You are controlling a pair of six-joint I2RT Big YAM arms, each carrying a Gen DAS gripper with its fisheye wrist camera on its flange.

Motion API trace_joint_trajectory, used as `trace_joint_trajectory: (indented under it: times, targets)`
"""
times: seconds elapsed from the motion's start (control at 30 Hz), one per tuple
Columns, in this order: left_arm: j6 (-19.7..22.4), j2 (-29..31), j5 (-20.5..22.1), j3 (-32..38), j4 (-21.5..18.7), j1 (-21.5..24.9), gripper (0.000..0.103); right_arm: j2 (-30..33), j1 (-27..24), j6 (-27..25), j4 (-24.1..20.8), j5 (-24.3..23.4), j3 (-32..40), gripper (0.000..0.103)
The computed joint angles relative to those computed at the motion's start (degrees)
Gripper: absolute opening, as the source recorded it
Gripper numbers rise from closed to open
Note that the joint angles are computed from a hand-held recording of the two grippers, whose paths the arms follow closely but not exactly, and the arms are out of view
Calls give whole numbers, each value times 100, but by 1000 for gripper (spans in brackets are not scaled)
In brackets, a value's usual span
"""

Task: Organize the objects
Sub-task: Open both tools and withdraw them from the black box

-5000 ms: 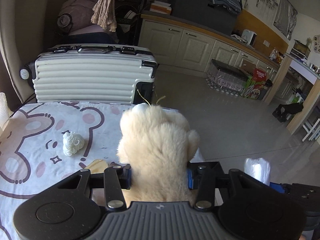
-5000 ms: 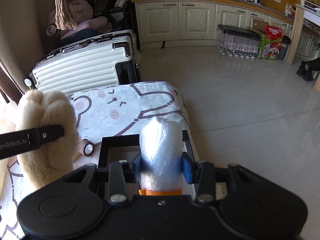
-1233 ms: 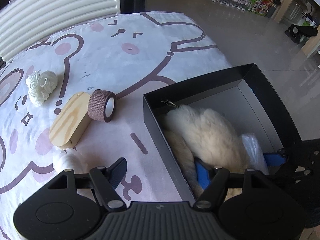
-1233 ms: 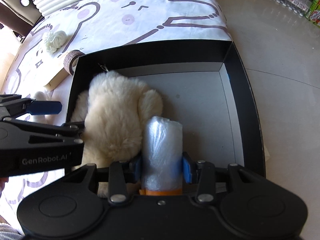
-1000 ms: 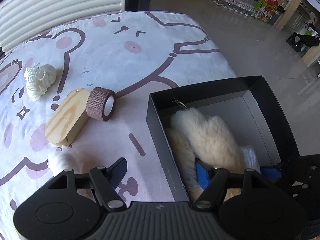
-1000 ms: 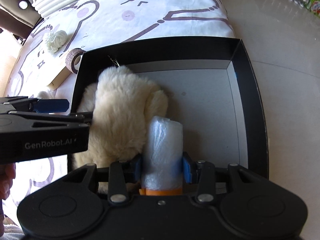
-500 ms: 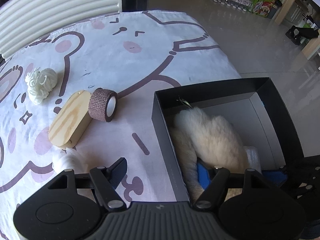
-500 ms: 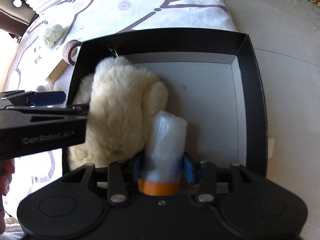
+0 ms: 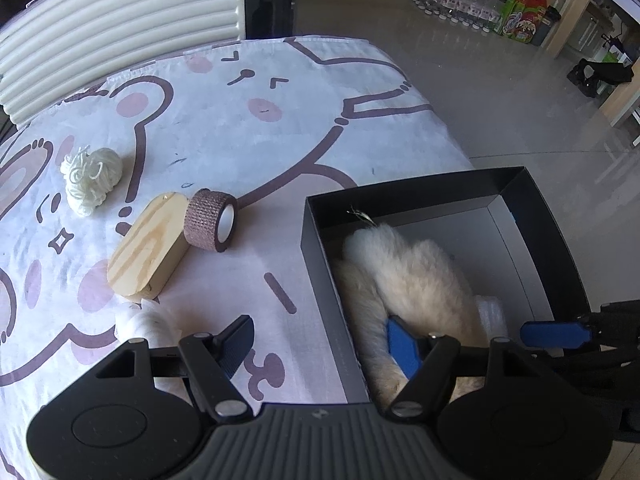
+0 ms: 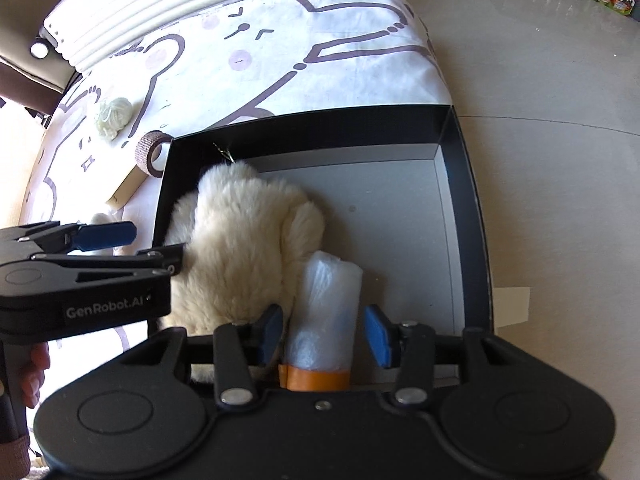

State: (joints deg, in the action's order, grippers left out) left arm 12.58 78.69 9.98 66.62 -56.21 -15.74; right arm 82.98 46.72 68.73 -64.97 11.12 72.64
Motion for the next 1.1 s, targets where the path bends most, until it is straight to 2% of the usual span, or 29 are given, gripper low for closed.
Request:
trace_joint_trajectory:
  times: [0.27, 0.7, 1.1]
  targets:
    - [-117, -230, 168, -3, 15, 83, 73, -109, 129, 194, -248, 331, 87, 47]
    - [-107, -930, 314, -146, -97, 346, 73, -283, 635, 1237, -957, 1680, 463, 48]
    - [-78, -1482, 245, -226, -165, 672, 83, -166, 1141, 2068, -2100, 2467, 1001, 67]
